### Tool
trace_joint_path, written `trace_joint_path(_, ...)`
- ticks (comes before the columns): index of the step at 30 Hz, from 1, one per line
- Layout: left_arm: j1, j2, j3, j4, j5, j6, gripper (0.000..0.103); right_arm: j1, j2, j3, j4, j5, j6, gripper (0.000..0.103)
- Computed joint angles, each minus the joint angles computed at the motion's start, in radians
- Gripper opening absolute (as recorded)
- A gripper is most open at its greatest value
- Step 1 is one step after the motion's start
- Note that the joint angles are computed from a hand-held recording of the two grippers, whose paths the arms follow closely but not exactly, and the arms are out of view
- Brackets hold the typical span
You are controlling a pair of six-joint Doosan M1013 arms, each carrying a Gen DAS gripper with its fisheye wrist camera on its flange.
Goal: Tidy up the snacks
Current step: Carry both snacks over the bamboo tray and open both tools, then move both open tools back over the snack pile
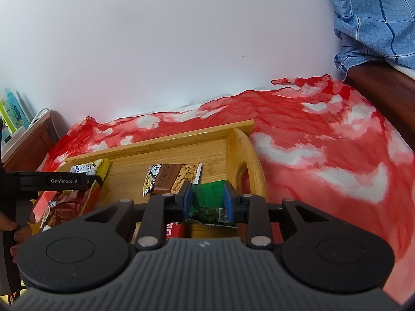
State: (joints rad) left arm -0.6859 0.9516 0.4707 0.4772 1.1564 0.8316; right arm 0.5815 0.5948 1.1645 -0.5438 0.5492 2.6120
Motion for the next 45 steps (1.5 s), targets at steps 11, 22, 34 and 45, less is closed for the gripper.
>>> trace_joint_path(11, -0.016, -0.087, 0.124, 0.005, -0.045, -0.028, 0.082, 0.009, -0.020, 0.034, -0.080, -0.041, 0.058, 0.058)
trace_joint_path(22, -0.064, -0.225, 0.332, 0.070, -0.128, -0.044, 0.090, 0.036, -0.086, 0.139, -0.310, -0.099, 0.344, 0.081)
trace_joint_path(34, -0.121, -0.334, 0.525, 0.101, -0.231, -0.105, 0.093, 0.082, -0.166, 0.274, -0.560, -0.080, 0.595, 0.091)
trace_joint_path(45, -0.163, -0.378, 0.633, 0.083, -0.297, -0.081, 0.095, 0.132, -0.212, 0.394, -0.584, 0.000, 0.711, 0.095)
